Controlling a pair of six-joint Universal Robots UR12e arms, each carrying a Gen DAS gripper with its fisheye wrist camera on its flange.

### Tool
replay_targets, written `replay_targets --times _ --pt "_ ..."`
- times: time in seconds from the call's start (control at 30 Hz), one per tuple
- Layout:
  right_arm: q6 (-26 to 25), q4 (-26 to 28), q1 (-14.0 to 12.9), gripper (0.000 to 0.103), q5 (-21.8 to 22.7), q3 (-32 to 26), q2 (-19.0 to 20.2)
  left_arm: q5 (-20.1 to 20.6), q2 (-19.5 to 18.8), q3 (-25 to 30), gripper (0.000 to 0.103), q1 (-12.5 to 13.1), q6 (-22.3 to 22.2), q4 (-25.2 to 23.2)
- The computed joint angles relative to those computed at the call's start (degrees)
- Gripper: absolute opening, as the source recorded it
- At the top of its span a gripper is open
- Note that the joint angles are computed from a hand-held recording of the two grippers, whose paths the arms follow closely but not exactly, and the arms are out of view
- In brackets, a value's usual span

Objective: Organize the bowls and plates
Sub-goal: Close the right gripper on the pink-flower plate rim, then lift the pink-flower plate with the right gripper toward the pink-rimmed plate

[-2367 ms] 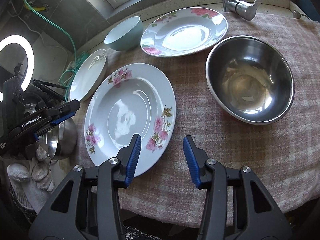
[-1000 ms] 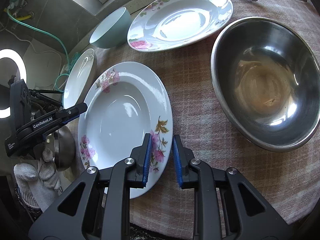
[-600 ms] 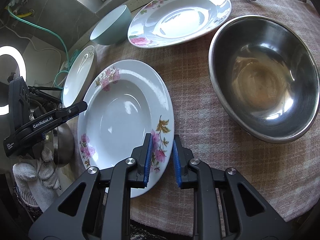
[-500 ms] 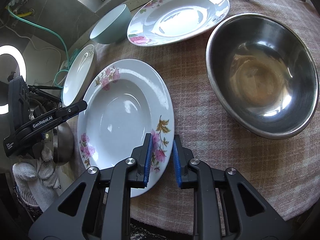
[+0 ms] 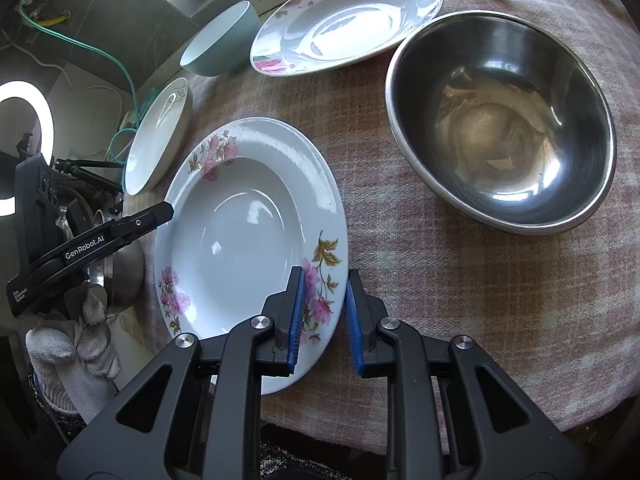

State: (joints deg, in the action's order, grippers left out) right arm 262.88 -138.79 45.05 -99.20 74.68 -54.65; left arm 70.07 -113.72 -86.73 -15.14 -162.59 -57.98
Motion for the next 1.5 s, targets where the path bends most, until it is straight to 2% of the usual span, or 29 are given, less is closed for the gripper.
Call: replay_targets --times 0.77,1.5 --pt "-0.66 1.58 0.16 0.021 -0.48 -0.07 -0.19 0.15 3.4 -4.59 0.028 1.06 0.61 0.69" --pt "-0.96 4.65 0.54 0.022 -2.08 -1.37 -0.07 -0.63 3.76 -4.52 0.028 1.23 0.65 2.02"
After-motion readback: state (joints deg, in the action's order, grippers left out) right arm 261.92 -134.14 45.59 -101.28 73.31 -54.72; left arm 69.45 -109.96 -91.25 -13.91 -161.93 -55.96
